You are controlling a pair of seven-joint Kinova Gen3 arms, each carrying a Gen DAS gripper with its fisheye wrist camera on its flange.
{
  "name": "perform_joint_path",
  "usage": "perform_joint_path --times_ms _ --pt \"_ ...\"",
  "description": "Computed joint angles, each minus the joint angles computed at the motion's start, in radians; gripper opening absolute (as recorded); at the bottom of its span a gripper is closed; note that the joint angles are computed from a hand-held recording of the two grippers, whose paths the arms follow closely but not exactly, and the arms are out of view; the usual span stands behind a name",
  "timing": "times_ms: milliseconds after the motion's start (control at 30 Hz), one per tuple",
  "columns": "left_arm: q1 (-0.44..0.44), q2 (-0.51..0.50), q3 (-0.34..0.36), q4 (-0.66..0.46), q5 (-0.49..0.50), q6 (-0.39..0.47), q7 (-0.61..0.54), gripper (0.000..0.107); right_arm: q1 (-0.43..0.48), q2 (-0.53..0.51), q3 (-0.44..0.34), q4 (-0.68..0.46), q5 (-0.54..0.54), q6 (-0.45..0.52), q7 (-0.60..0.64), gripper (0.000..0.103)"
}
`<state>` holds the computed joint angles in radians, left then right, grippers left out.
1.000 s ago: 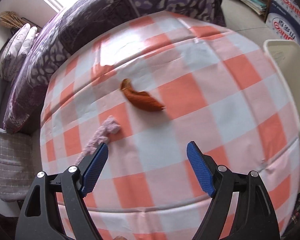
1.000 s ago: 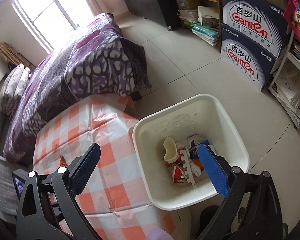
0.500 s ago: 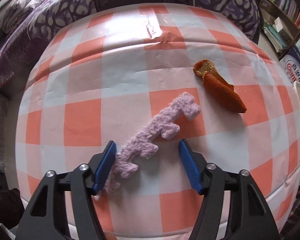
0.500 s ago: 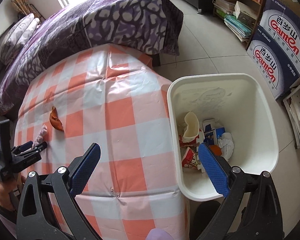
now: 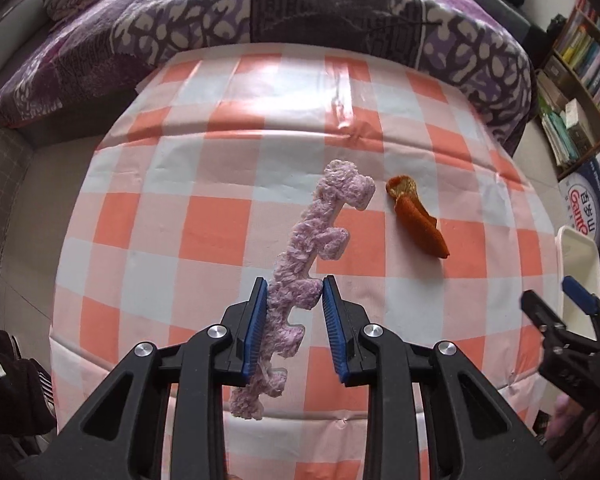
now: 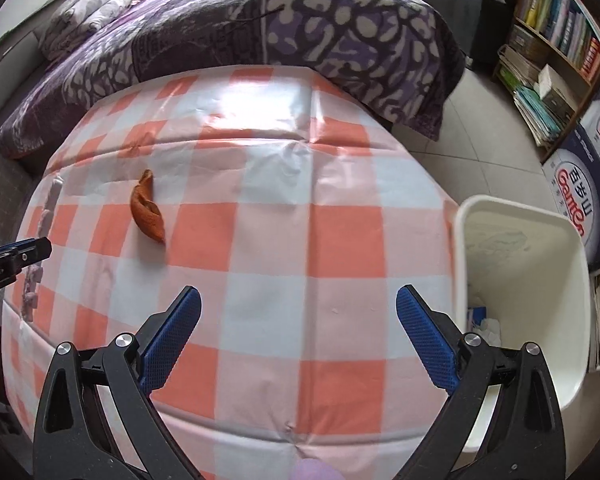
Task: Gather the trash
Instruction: 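Grasp the pink fuzzy strip on the table with the left tool, then grasp the second orange peel with the right tool while the left holds the strip, then carry the orange peel over the bin and open the right tool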
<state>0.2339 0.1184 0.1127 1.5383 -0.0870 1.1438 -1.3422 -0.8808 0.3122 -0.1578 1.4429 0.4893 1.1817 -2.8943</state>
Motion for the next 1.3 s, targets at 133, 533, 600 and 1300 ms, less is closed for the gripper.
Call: perform_joint_path --times_ms 133,533,600,1300 --pt "0.005 -0.039 -0.003 -0.003 -0.033 0.002 0.064 0.029 0.014 0.099 0.004 -0.107 -0.009 -0.088 0.109 0.094" --pt "-0.041 -0.09 -0.007 0.022 -0.041 -0.018 0.093 0.029 -0.063 0.274 0.115 -0.329 -0.036 -0.043 0.259 0.024" --pt "-0.045 -0.092 -0.007 0.027 -0.04 -0.02 0.095 0.029 -0.055 0.238 0.116 -0.288 -0.05 -0.082 0.239 0.02" --pt "0.003 -0.096 0.032 0.025 -0.05 -0.035 0.169 0.029 -0.039 -0.051 0.026 -0.049 0.099 -0.004 -0.063 0.018"
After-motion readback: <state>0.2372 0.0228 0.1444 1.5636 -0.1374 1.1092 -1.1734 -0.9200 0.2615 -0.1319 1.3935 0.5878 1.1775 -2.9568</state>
